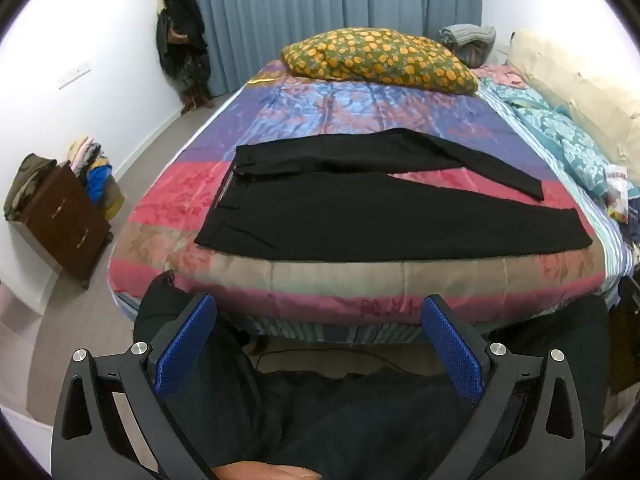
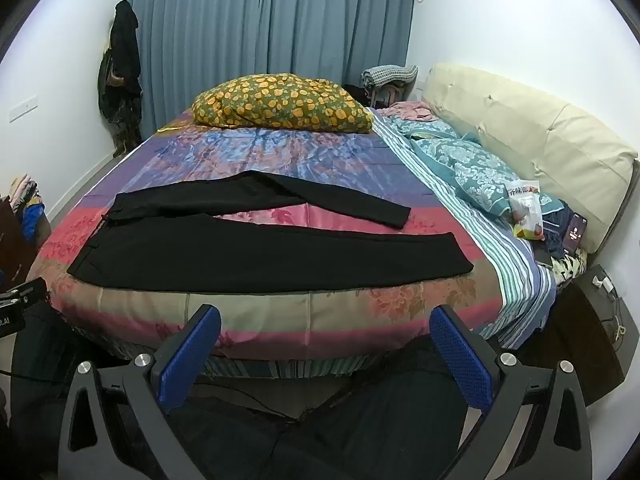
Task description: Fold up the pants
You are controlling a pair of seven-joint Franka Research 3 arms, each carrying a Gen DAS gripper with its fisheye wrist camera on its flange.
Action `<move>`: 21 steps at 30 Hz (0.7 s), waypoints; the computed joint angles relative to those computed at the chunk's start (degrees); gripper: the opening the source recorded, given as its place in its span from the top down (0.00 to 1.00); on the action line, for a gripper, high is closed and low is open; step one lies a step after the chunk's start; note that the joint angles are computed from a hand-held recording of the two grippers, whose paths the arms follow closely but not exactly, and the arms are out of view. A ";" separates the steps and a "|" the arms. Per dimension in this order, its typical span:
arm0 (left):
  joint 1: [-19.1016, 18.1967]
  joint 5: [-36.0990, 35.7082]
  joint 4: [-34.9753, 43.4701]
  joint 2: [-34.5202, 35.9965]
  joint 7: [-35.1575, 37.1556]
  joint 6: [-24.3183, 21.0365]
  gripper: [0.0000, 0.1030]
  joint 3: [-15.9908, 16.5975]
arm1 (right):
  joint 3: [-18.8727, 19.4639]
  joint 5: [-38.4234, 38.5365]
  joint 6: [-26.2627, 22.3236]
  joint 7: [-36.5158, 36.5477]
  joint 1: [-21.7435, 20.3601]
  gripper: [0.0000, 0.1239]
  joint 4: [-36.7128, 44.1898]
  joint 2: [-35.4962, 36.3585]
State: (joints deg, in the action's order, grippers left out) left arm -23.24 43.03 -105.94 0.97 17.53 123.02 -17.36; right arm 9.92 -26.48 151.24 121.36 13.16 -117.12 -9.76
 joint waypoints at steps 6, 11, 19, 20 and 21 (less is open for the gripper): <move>0.02 -0.39 -0.14 -0.18 -0.03 0.01 0.01 0.02 | -0.05 -0.09 0.22 0.02 -0.01 0.17 -0.01 0.05; -0.15 -0.35 0.07 0.20 -0.16 -0.17 0.01 -0.14 | 0.29 -0.22 0.00 0.43 0.07 0.17 -0.03 0.07; -0.15 -0.62 -0.75 -0.06 0.37 0.62 0.01 0.01 | 0.00 -0.19 -0.25 0.17 0.35 0.17 0.24 0.30; -0.15 -0.67 -0.81 -0.09 0.41 0.63 0.01 -0.01 | 0.01 -0.22 -0.29 0.20 0.37 0.17 0.26 0.31; -0.15 -0.74 -0.88 -0.12 0.44 0.65 0.01 -0.04 | -0.05 -0.14 -0.29 0.09 0.39 0.17 0.28 0.34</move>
State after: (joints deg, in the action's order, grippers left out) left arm -23.40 42.29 -106.82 0.85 17.96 123.67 -17.40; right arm 9.87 -26.62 150.95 121.45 13.55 -116.84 -9.42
